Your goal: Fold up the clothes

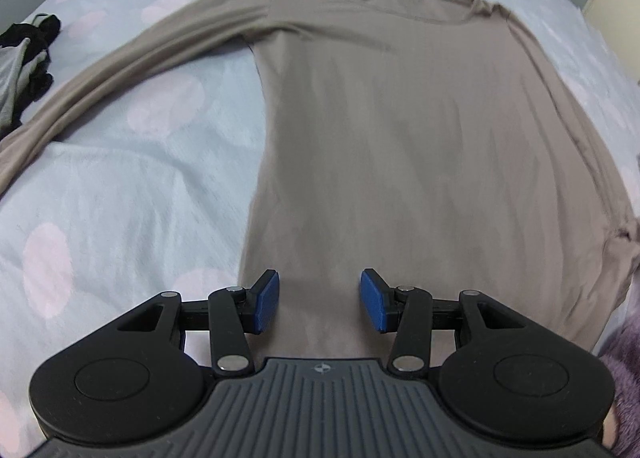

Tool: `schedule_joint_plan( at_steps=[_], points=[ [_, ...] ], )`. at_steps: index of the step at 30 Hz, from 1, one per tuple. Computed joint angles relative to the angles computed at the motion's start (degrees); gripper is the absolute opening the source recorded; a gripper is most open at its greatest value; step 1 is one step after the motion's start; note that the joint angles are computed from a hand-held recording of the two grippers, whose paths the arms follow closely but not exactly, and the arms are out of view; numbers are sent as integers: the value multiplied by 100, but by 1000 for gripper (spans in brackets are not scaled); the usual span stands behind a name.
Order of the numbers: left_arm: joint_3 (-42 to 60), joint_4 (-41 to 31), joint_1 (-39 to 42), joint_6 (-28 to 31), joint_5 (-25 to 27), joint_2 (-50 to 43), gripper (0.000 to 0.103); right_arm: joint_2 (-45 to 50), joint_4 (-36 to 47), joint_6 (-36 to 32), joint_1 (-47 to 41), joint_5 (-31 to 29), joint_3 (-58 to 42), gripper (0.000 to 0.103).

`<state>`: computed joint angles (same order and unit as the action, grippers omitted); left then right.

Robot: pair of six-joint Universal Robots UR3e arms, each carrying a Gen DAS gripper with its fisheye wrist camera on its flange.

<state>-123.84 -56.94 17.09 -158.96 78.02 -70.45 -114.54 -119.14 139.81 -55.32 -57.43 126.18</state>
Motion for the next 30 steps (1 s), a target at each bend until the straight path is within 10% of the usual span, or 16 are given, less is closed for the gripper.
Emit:
schedule_joint_plan(
  at_steps=[8, 13, 17, 19, 24, 30],
  points=[
    [-185, 222, -147, -23, 151, -4, 43, -675, 1582, -1845, 37, 108, -245, 50],
    [-215, 189, -98, 24, 108, 36, 43, 165, -29, 10, 698, -885, -311, 50],
    [-188, 170, -97, -6, 87, 23, 43, 972, 371, 932, 426, -1057, -863, 49],
    [-145, 170, -143, -48, 123, -20, 44, 1158, 706, 985, 340, -1062, -1052, 48],
    [-158, 167, -120, -11, 92, -1, 44, 1073, 827, 869, 487, -1211, -1067, 8],
    [-131, 144, -88, 32, 55, -46, 44, 831, 89, 485, 665, -1442, -1260, 6]
  ],
)
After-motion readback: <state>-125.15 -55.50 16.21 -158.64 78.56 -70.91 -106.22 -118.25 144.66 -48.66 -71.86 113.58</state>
